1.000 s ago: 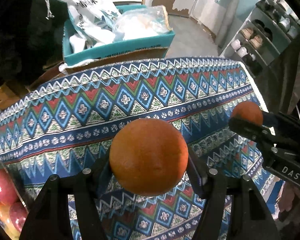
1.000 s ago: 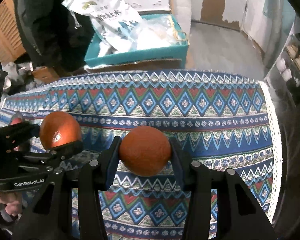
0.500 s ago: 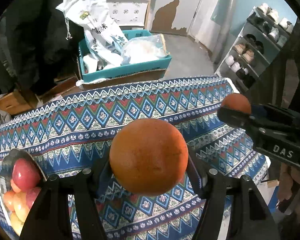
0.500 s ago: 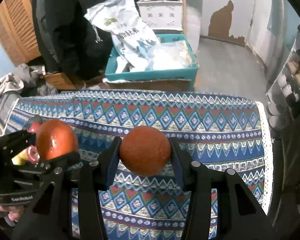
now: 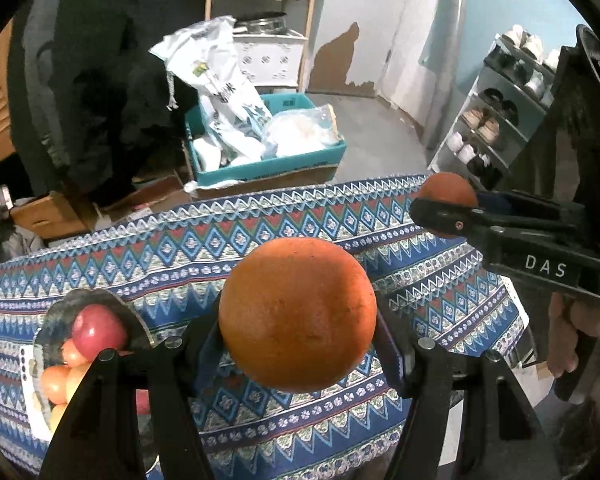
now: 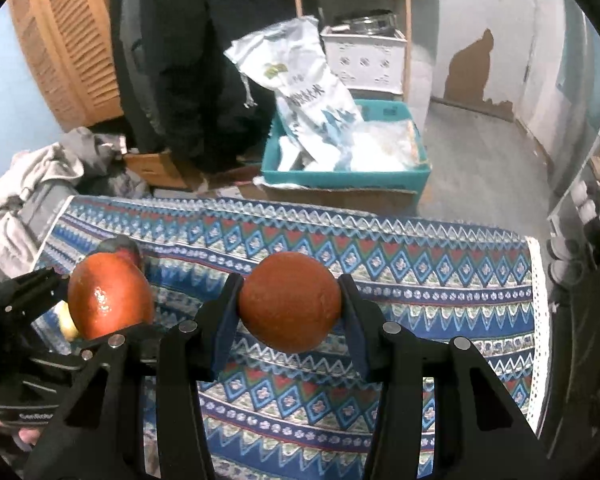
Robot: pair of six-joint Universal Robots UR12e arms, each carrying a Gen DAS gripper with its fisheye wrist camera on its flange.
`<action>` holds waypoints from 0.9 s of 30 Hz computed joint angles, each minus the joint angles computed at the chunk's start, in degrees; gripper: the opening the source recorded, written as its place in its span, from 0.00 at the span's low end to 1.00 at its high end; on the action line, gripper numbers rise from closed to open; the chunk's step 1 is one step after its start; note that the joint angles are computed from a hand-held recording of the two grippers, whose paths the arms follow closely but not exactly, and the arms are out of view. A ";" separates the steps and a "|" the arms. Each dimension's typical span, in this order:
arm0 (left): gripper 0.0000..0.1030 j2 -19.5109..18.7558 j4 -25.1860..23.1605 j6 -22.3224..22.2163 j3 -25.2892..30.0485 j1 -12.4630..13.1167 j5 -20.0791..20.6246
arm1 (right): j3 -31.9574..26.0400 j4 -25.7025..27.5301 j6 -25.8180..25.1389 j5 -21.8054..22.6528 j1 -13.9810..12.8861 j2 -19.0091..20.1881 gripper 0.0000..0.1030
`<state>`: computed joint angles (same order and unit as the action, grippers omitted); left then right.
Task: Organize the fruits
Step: 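Carry the orange and tangerine over the glass bowl with both grippers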
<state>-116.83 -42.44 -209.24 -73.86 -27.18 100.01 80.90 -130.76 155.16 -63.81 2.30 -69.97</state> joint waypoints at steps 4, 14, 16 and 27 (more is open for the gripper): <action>0.65 1.80 1.64 -0.16 -1.97 -0.13 1.20 | 0.51 -0.33 -0.92 1.28 0.32 -0.95 0.45; 0.65 5.71 3.84 -2.19 -6.96 -0.26 3.49 | 1.84 -0.09 -2.87 4.12 1.13 -2.78 0.45; 0.65 6.45 3.66 -3.62 -7.97 0.04 2.82 | 2.05 0.30 -3.41 5.17 1.36 -3.05 0.45; 0.65 9.93 5.50 -6.36 -12.77 0.78 4.19 | 2.62 2.14 -6.80 7.25 3.79 -3.75 0.45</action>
